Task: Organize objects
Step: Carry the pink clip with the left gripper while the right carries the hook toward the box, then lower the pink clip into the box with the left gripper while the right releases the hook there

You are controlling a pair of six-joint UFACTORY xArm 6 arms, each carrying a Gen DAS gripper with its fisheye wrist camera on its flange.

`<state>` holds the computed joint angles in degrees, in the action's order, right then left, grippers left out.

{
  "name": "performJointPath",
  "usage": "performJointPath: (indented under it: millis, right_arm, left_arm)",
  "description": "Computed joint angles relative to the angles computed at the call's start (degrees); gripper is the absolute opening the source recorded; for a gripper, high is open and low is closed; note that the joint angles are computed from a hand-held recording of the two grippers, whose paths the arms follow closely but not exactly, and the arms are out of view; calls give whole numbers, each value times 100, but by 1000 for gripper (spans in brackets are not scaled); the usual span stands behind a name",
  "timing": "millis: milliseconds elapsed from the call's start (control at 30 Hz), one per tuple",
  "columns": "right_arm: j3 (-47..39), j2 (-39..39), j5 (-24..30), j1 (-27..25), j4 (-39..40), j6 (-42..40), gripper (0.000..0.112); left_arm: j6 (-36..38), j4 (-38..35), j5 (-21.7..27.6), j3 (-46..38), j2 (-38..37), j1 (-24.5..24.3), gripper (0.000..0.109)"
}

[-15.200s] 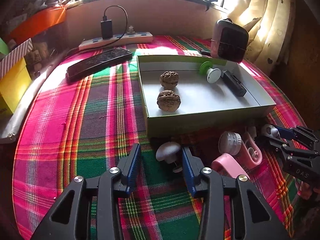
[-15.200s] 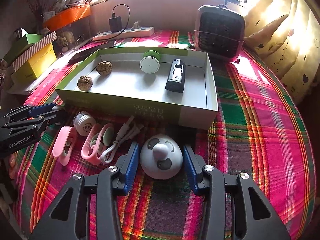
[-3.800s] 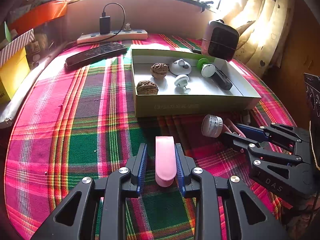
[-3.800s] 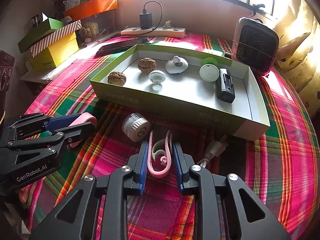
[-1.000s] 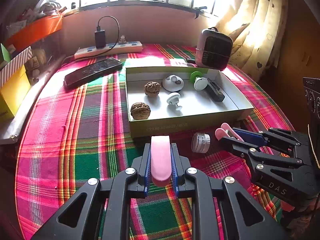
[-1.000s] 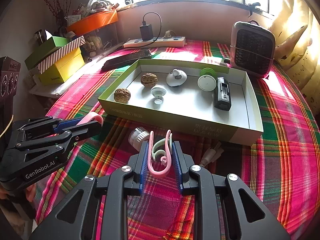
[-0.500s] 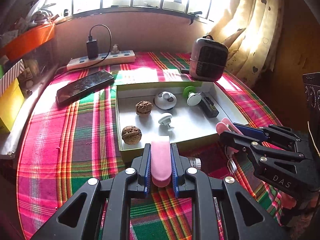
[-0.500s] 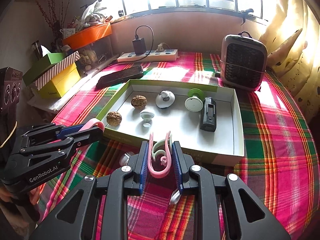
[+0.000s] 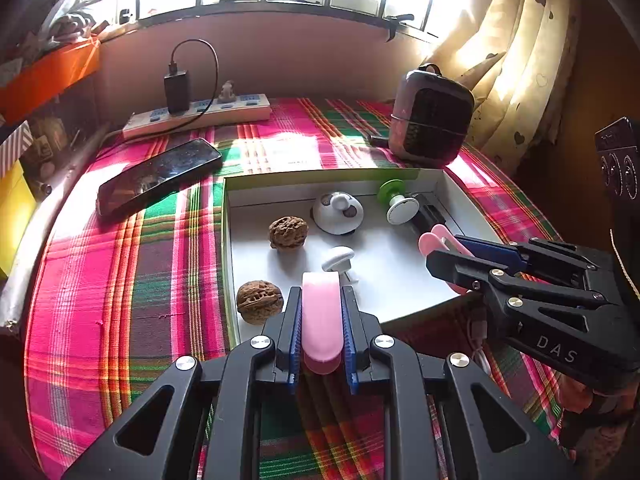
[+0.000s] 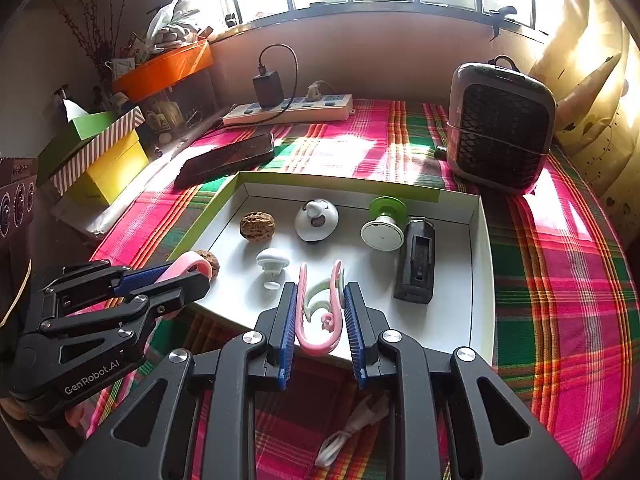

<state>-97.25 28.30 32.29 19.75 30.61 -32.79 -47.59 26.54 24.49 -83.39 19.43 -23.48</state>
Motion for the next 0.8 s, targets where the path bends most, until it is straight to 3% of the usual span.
performJointPath:
  millis: [400, 800]
  right_arm:
    - [-1262, 869, 655, -51, -274, 344, 24]
    - [-1874, 1310, 954, -27, -473, 479, 24]
  left_arm:
    - [374, -386, 134, -492, 460, 93, 16]
    - [636, -592, 276, -827, 759, 146, 16]
